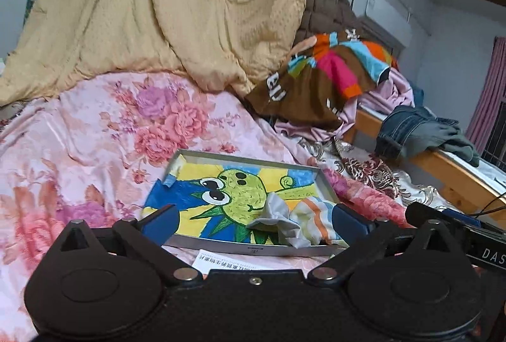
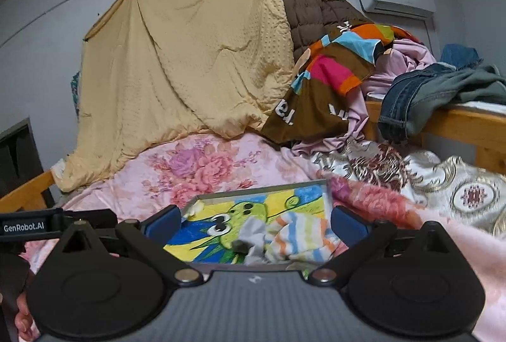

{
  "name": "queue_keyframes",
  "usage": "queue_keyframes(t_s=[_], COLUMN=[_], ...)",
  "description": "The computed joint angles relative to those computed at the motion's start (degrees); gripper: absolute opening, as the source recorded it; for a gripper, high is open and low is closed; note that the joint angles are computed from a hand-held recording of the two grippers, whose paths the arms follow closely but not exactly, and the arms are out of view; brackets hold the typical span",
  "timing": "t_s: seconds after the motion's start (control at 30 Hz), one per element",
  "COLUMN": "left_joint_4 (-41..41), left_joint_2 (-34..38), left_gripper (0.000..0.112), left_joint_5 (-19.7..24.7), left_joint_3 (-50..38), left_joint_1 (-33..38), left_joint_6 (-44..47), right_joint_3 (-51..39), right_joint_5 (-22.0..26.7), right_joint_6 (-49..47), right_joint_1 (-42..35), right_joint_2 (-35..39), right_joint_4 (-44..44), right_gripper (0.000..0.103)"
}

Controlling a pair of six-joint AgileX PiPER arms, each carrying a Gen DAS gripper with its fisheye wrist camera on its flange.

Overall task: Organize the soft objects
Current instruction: 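Withdraw both open tools from the tray back toward the pile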

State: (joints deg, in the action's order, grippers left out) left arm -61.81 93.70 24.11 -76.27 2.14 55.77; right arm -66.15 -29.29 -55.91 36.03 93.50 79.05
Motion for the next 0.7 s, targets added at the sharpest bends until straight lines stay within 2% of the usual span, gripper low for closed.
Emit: queue_keyframes(t_s=[0.13,0.2,0.33,0.47,0.7], left_joint_4=[-11.0,-15.3,-23.7,-28.2,-30.3], left_joint_2=[-5.1,-7.3,-11.7,-15.2,-19.1], left_gripper=[0.102,0.102,0.102,0.102,0.102], left_joint_5=[1.1,3.5,7.4,9.2,11.6], left_joint_3=[7.1,10.4,17.5,22.9,28.7], left_joint_1=[2.2,4.1,7.7,10.5,14.7], left_joint_6=[12.5,17.9,27.8,33.8,40.9], right_joint_3=[2.9,5.0,8.2,10.8,11.9], right_joint_5=[-1.3,-2.4,-8.8,-13.5,-19.1], right_joint_6=[0.0,1.7,3.6,5.2,-0.3], right_joint_1=[3.2,5.0,9.9,14.1,20.3], right_joint_2=[-2.2,-3.4,-4.9,-5.9,-6.4], right_joint_4=[1.8,1.2,0.3,-0.1,5.7], right_gripper=[0.103,0.103,0.103,0.103,0.103])
